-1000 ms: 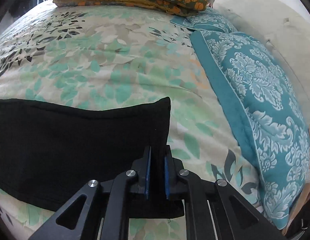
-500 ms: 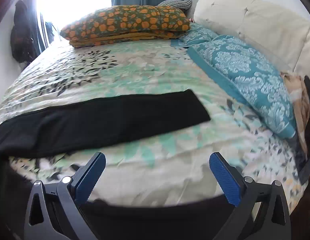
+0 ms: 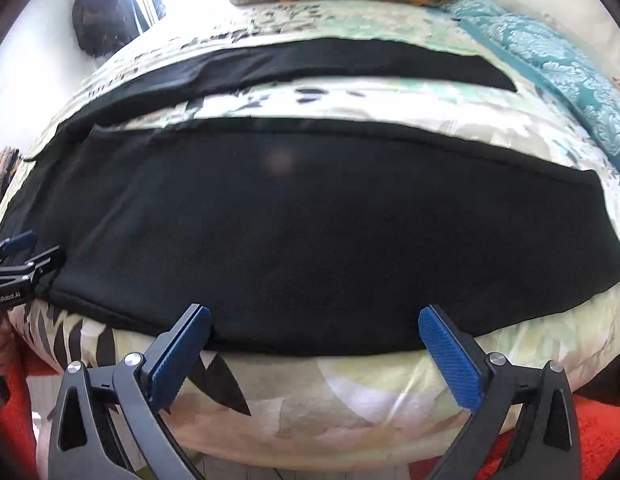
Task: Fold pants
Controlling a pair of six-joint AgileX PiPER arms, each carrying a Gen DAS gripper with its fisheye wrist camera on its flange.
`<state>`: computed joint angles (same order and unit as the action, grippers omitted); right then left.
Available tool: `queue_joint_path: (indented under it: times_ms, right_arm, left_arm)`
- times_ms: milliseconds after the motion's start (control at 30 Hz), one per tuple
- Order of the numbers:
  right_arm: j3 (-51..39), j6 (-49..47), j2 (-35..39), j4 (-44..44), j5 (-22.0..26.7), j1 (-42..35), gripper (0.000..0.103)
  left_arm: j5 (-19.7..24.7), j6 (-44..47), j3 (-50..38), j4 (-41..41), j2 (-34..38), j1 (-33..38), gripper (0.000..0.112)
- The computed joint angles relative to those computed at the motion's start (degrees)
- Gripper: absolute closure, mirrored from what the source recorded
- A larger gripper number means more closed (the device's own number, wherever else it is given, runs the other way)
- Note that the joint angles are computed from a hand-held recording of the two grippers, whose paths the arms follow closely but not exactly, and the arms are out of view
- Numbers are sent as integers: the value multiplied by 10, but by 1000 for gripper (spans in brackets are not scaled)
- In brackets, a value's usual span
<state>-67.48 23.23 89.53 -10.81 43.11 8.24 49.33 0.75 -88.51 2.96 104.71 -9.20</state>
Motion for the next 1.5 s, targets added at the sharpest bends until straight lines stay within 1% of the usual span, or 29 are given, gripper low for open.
queue_joint_path:
  times_ms: [33, 67, 100, 167, 200, 233, 267, 300, 333, 367, 400, 533, 600, 667, 800, 833, 867, 1200, 1500]
  right_arm:
    - [3, 20, -7, -18, -13, 1, 0]
    - [-3, 29, -3, -26, -18, -1, 0]
    - [-13, 32, 10, -27, -20, -8, 0]
    - [-31, 58, 43, -34, -14, -19, 0]
    - [-40, 58, 60, -22, -12, -29, 0]
    - [-53, 62, 76, -19, -5, -36, 0]
    - [-56, 76, 85, -34, -6, -33, 0]
    - [-57, 94, 89, -60, -5, -23, 0]
    - [-58, 114, 93, -85, -1, -13, 0]
    - [-50, 138, 92, -108, -4, -5, 0]
    - [-39, 158, 88, -127, -13, 0, 0]
    - [7, 228, 73, -197, -64, 10, 0]
    - [27, 273, 69, -242, -86, 16, 0]
    - [34, 290, 67, -260, -93, 19, 0]
    - [28, 271, 69, -244, -94, 14, 0]
    - [26, 266, 70, -241, -93, 13, 0]
    - [27, 262, 69, -240, -93, 14, 0]
    - [15, 232, 72, -211, -80, 11, 0]
    - [24, 217, 65, -203, -86, 9, 0]
  left_arm:
    - [-29, -2, -7, 4, -5, 4, 15]
    - [-42, -11, -27, 21, 4, 3, 15]
    - [-38, -13, -59, 32, 24, 3, 15]
    - [-15, 0, -137, 35, 85, 5, 15]
    - [10, -10, -182, 57, 124, 3, 15]
    - [26, -16, -207, 72, 153, 2, 15]
    - [20, -7, -209, 64, 175, 10, 13]
    - [-9, 3, -191, 33, 174, 23, 13]
    - [-61, 28, -149, -22, 153, 42, 13]
    - [-95, 50, -116, -55, 139, 52, 13]
    - [-105, 59, -105, -66, 132, 55, 13]
    - [-103, 25, -105, -14, 131, 38, 13]
    - [-105, 35, -106, -23, 133, 44, 13]
    - [-105, 36, -106, -24, 134, 45, 13]
    - [-103, 40, -108, -28, 134, 47, 13]
    - [-118, 39, -84, -27, 126, 46, 13]
    - [-120, 38, -83, -27, 125, 46, 13]
    - [-116, 39, -88, -27, 127, 46, 13]
    - [-117, 39, -88, -27, 127, 46, 13]
